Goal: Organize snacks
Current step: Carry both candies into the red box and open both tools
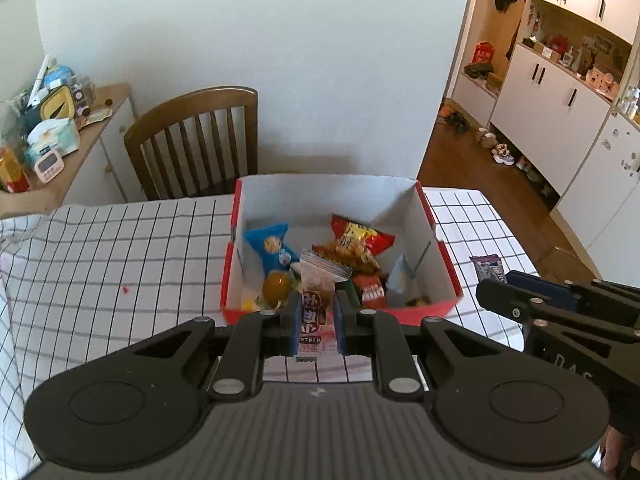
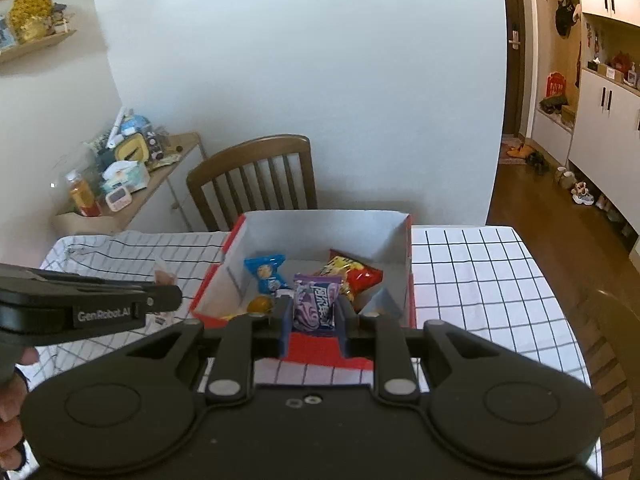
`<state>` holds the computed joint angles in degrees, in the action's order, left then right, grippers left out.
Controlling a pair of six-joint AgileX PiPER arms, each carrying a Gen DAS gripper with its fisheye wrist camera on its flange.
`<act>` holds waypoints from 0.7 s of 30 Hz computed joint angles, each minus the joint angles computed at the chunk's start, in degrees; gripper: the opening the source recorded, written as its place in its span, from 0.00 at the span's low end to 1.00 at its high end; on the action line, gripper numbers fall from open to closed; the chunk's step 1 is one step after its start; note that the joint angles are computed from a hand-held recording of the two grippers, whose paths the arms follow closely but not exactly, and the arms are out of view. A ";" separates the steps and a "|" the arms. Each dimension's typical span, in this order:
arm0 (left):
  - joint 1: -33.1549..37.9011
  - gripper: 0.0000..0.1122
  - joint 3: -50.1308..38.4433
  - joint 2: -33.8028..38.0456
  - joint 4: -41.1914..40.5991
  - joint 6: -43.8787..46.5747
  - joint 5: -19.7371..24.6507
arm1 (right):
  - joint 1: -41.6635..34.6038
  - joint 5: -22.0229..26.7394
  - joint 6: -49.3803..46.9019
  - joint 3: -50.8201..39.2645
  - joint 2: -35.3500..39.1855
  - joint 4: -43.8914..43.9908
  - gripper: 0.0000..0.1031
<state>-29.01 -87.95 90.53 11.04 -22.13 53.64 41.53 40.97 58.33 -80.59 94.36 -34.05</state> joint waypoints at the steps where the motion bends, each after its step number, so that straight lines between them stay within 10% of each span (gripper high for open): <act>1: 0.38 0.14 -1.22 1.43 -0.54 0.77 -0.10 | -1.21 -0.61 -1.75 -0.79 0.93 1.33 0.20; 21: 5.09 0.14 -26.11 30.19 -4.29 1.64 6.87 | -15.18 -2.78 -30.44 -17.89 23.23 25.69 0.20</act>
<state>-23.92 -114.06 120.72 6.75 -20.49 60.51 26.35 38.19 27.89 -98.48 117.59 -8.36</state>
